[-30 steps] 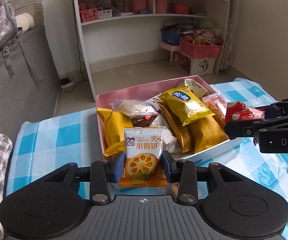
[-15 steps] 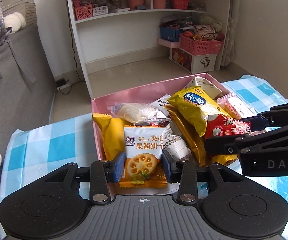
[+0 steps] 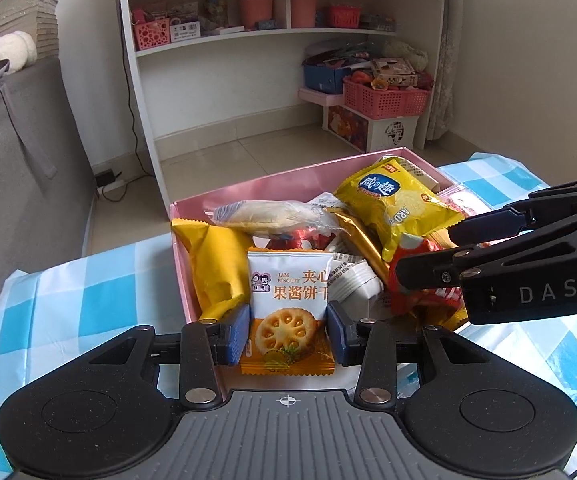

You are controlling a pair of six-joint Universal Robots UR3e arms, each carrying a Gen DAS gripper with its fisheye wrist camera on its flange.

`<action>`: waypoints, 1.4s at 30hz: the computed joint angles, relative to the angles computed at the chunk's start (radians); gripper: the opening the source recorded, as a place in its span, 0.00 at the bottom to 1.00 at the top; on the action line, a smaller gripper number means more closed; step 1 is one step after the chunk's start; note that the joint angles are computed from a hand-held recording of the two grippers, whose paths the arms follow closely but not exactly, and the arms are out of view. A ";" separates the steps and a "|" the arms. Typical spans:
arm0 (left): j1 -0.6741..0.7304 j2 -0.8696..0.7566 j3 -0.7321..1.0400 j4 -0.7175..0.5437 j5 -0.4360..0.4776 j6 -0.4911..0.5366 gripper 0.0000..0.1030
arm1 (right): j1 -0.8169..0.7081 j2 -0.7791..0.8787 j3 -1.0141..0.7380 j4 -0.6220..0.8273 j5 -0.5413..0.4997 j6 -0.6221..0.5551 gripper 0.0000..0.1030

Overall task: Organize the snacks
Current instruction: 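Carry the red snack and orange biscuit packet into the box, opening both tools, then withdraw both tools from the box toward the last two packets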

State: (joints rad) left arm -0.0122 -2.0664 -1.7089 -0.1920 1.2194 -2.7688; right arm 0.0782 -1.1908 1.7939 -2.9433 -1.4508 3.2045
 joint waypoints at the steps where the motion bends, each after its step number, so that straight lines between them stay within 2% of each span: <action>1: 0.005 0.006 -0.003 -0.012 -0.014 0.004 0.41 | -0.003 -0.003 0.000 0.002 0.007 -0.001 0.57; 7: 0.008 0.050 -0.025 -0.047 -0.033 0.026 0.58 | -0.010 -0.038 0.003 0.032 0.012 -0.001 0.64; 25: 0.042 0.362 -0.276 -0.167 0.018 0.021 0.81 | -0.024 -0.258 0.170 0.132 -0.011 0.026 0.81; 38: 0.067 0.593 -0.458 -0.232 0.064 -0.012 0.86 | 0.011 -0.391 0.309 0.158 -0.053 0.041 0.90; 42: 0.079 0.629 -0.523 -0.196 0.062 -0.022 0.88 | 0.025 -0.398 0.340 0.141 -0.075 0.045 0.92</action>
